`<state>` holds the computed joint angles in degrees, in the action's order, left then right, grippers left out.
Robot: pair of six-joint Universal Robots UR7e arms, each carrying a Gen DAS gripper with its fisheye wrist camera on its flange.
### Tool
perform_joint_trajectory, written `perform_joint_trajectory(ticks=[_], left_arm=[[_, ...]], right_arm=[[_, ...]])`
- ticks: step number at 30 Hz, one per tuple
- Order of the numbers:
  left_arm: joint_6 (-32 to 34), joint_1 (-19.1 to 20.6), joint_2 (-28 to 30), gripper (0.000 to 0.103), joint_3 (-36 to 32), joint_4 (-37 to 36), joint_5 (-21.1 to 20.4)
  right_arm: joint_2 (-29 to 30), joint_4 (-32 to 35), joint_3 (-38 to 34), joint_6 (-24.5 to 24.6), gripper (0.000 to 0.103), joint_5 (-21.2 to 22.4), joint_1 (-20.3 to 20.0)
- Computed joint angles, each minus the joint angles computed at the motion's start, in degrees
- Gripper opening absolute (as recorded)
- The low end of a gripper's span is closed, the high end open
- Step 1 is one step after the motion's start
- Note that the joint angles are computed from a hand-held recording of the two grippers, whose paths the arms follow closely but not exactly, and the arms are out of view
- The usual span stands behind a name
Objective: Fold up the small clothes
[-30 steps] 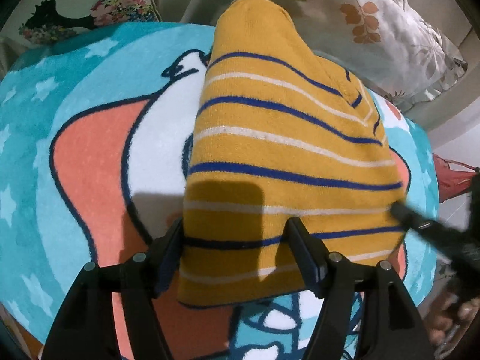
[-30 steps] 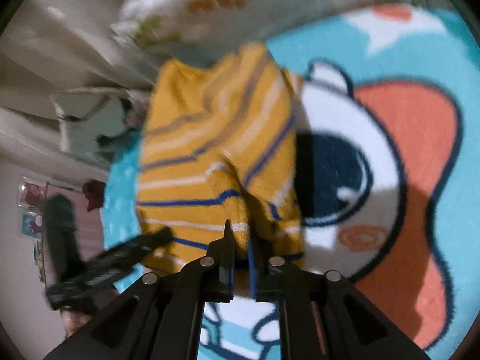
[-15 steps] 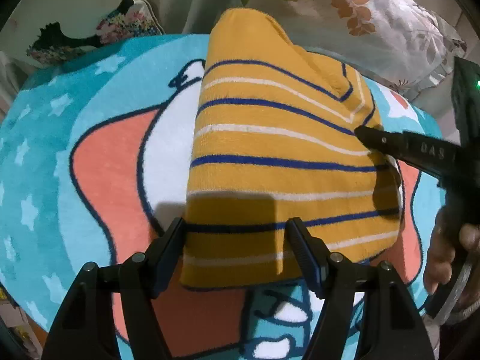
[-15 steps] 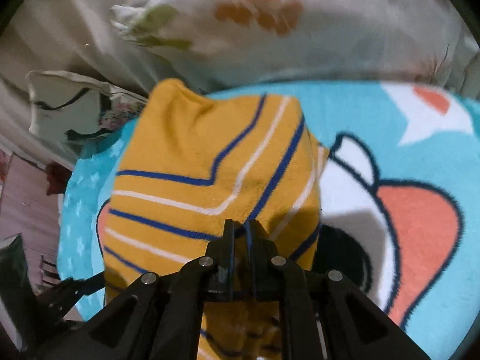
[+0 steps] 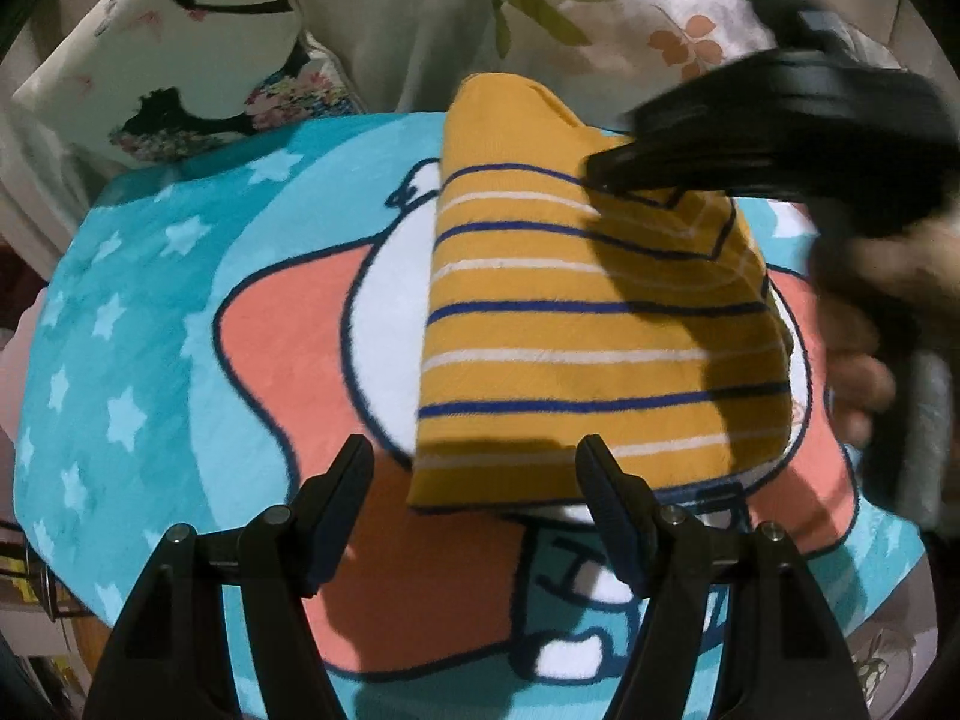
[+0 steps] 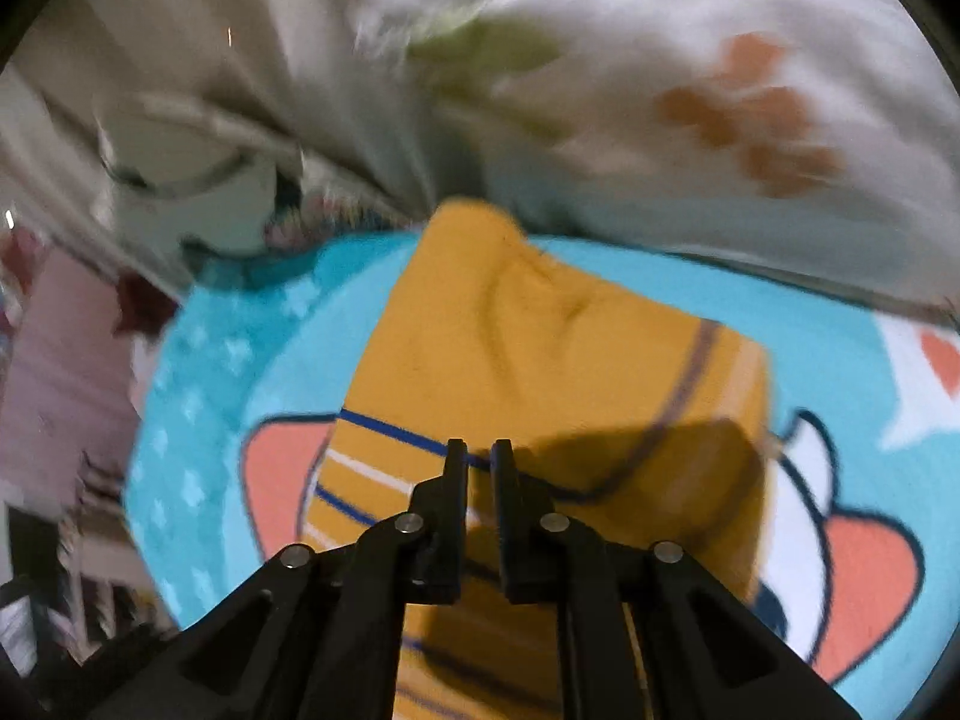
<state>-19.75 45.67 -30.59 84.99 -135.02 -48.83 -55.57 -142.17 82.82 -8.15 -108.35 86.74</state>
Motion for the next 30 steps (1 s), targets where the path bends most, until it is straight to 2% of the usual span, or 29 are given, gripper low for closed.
perform_joint_trajectory(ticks=[2, 4, 6, 11, 13, 15, 20, 24, 30], left_arm=[[-1.4, -0.2, -0.8, 0.069, 0.9, 0.4, 0.2], [-2.8, -0.1, -1.6, 0.069, 1.6, 1.0, 0.2], [-4.1, 0.0, -2.1, 0.069, 2.1, 1.5, 0.2], [-5.2, 0.2, -2.8, 0.069, 3.1, 2.4, -0.2], [-4.4, 0.3, -3.0, 0.069, 3.2, 2.2, -0.8], [-3.3, 0.3, -3.0, 0.069, 3.3, 1.9, -1.2], [0.4, 0.7, -3.2, 0.069, 3.8, 0.2, -3.0], [3.2, 1.5, -4.1, 0.069, 4.4, -0.9, -4.8], [6.2, 2.6, -5.6, 0.069, 5.8, -1.4, -7.0]], right_arm=[[4.1, 3.1, -3.7, -0.2, 0.021, -4.2, 0.8], [6.3, 2.9, -5.3, -0.7, 0.021, -6.8, 0.9], [6.8, 3.0, -6.0, -0.1, 0.023, -6.7, 0.7], [5.4, 3.5, -5.8, 1.9, 0.024, -3.1, -0.6], [3.3, 0.8, -3.0, 2.8, 0.029, -2.3, -0.7], [1.3, -1.7, -0.5, 3.0, 0.039, -1.3, -0.4], [-4.9, -9.3, 8.1, 2.1, 0.044, -2.6, 0.2], [-9.1, -14.4, 14.7, 2.8, 0.045, -6.8, 0.7], [-13.8, -18.8, 23.7, 8.1, 0.048, -13.1, 1.6]])
